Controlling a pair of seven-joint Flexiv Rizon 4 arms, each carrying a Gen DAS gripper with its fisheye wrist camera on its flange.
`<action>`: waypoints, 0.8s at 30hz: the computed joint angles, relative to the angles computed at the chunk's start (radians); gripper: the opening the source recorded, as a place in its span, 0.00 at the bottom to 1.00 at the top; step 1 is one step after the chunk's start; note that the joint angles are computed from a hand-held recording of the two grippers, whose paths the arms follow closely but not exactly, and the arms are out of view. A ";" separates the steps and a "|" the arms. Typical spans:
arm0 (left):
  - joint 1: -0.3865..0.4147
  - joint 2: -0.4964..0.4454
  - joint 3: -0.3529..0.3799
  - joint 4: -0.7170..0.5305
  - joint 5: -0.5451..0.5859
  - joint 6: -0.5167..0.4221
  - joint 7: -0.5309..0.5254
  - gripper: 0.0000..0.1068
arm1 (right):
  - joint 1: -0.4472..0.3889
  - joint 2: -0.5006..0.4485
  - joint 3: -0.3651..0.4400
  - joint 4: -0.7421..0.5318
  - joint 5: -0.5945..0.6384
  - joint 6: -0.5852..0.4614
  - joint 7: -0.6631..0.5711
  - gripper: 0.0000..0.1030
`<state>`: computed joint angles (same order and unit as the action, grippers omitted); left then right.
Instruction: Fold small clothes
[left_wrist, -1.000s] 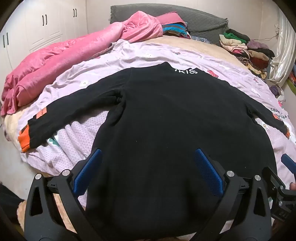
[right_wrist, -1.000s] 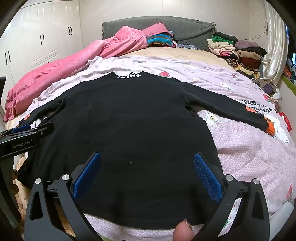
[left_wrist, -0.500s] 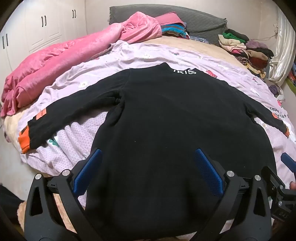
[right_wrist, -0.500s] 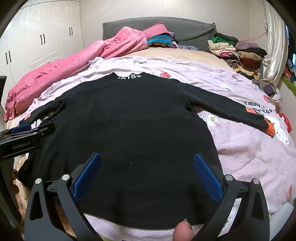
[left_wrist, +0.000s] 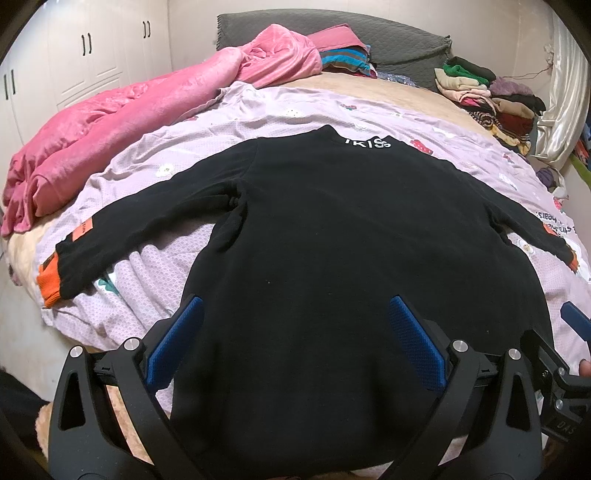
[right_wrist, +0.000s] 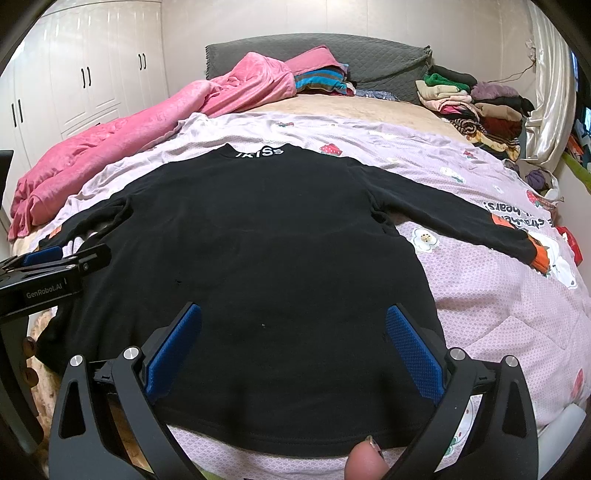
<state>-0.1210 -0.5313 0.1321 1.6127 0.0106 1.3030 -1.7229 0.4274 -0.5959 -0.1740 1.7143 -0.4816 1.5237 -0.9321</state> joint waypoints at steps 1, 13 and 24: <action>-0.001 -0.001 0.001 -0.001 0.001 0.001 -0.002 0.88 | -0.002 0.000 0.003 0.000 0.001 0.001 -0.002 0.96; -0.001 -0.006 0.000 -0.004 0.002 0.003 -0.001 0.88 | 0.003 -0.001 -0.003 0.000 0.004 0.002 -0.003 0.96; -0.002 -0.005 -0.001 -0.006 -0.002 0.002 0.003 0.88 | -0.006 -0.003 0.012 -0.012 0.011 -0.003 -0.009 0.96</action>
